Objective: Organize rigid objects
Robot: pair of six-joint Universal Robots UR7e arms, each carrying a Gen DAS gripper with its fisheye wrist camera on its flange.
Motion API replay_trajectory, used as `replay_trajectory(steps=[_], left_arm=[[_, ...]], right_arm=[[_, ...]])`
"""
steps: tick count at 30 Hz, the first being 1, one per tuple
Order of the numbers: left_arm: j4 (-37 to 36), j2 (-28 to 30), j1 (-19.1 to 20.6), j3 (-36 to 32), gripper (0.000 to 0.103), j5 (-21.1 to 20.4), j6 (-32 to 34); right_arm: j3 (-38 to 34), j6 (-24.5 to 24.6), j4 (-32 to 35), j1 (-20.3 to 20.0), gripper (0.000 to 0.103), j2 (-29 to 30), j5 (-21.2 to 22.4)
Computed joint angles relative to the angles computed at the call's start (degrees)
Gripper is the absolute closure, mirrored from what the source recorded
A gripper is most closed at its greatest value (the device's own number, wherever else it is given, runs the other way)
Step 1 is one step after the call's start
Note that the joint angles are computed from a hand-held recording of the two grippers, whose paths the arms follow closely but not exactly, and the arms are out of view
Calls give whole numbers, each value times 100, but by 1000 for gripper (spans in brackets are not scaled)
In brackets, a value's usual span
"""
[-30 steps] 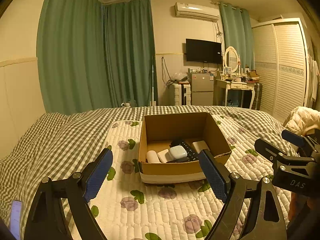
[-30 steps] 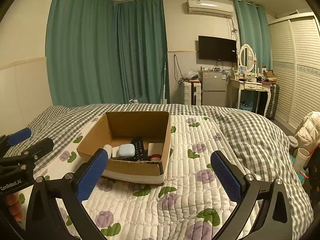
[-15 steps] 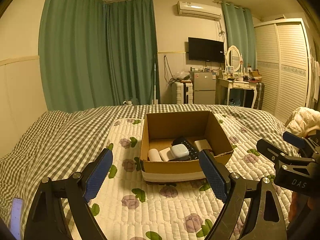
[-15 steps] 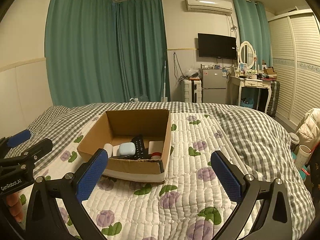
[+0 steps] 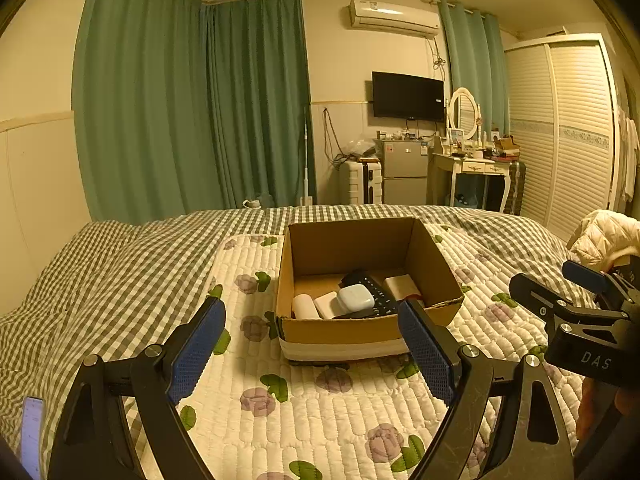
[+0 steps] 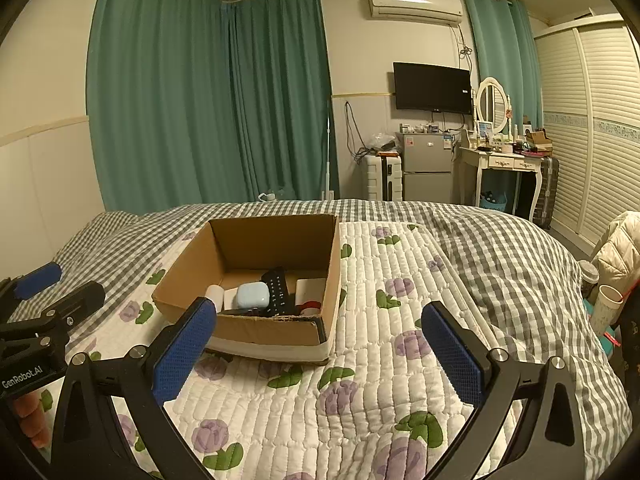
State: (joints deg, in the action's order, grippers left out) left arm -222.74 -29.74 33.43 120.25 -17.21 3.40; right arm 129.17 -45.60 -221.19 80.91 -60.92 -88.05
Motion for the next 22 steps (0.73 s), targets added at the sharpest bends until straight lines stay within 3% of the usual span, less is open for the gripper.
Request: replay_trajectory(steps=[14,22], left_arm=[[104,-32,23,32,13,19,-52],[-206,62,8,1,13,6,248]], right_arm=[[3,-34,15,-14,0,27,-45],[-3,-57,36,-13,0,42,-78]])
